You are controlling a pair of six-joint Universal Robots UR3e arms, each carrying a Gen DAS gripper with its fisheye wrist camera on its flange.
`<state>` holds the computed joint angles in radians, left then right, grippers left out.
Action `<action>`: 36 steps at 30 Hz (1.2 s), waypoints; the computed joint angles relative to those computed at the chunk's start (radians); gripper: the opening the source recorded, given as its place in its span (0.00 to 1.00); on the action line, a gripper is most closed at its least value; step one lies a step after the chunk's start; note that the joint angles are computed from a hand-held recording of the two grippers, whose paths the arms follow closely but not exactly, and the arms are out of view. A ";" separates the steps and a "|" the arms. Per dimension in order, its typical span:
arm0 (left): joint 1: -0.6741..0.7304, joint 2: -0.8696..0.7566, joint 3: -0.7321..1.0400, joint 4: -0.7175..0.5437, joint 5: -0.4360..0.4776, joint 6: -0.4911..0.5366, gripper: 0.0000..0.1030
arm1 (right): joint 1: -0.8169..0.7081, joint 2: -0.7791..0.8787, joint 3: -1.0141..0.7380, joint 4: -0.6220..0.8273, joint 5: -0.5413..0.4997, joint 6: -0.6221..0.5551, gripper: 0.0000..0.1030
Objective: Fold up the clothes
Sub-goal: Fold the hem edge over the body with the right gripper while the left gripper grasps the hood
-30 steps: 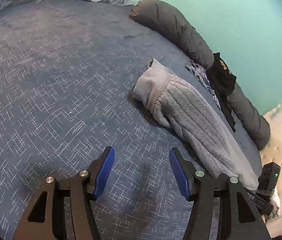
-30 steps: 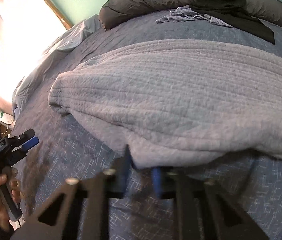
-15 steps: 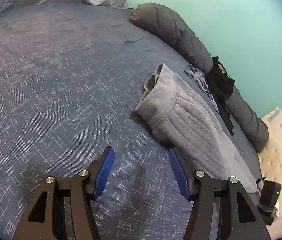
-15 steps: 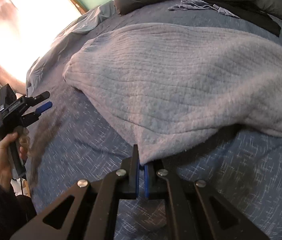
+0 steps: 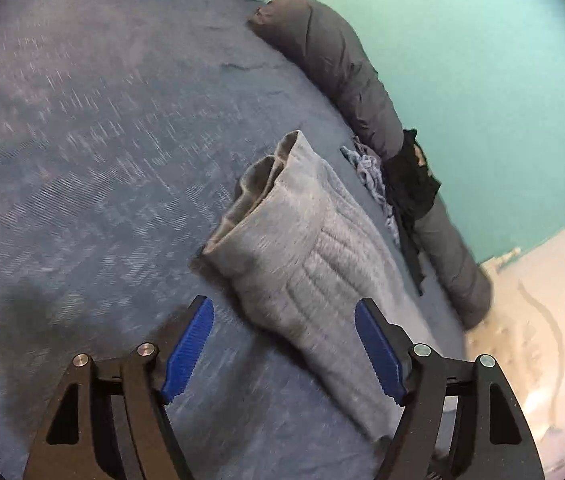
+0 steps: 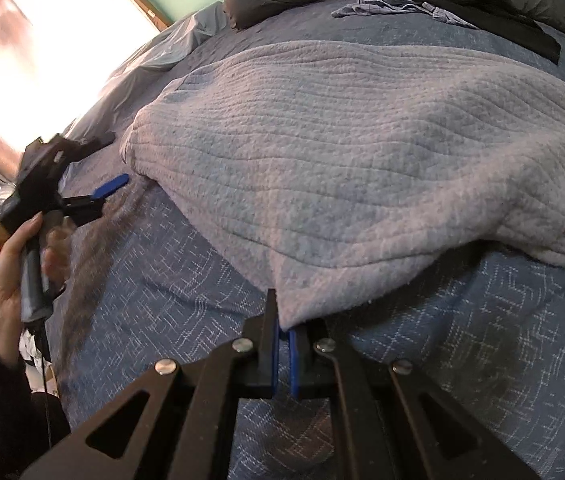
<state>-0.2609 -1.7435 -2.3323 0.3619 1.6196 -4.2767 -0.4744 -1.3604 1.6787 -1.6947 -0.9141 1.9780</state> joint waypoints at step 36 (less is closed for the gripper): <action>0.079 0.151 -0.038 -0.095 0.103 0.066 0.25 | -0.118 0.041 -0.237 0.144 0.048 0.053 0.09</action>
<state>-0.1820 -1.5923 -2.3699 0.2671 1.7225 -4.2107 -0.5925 -1.3196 1.4418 -1.5503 -0.8663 2.0311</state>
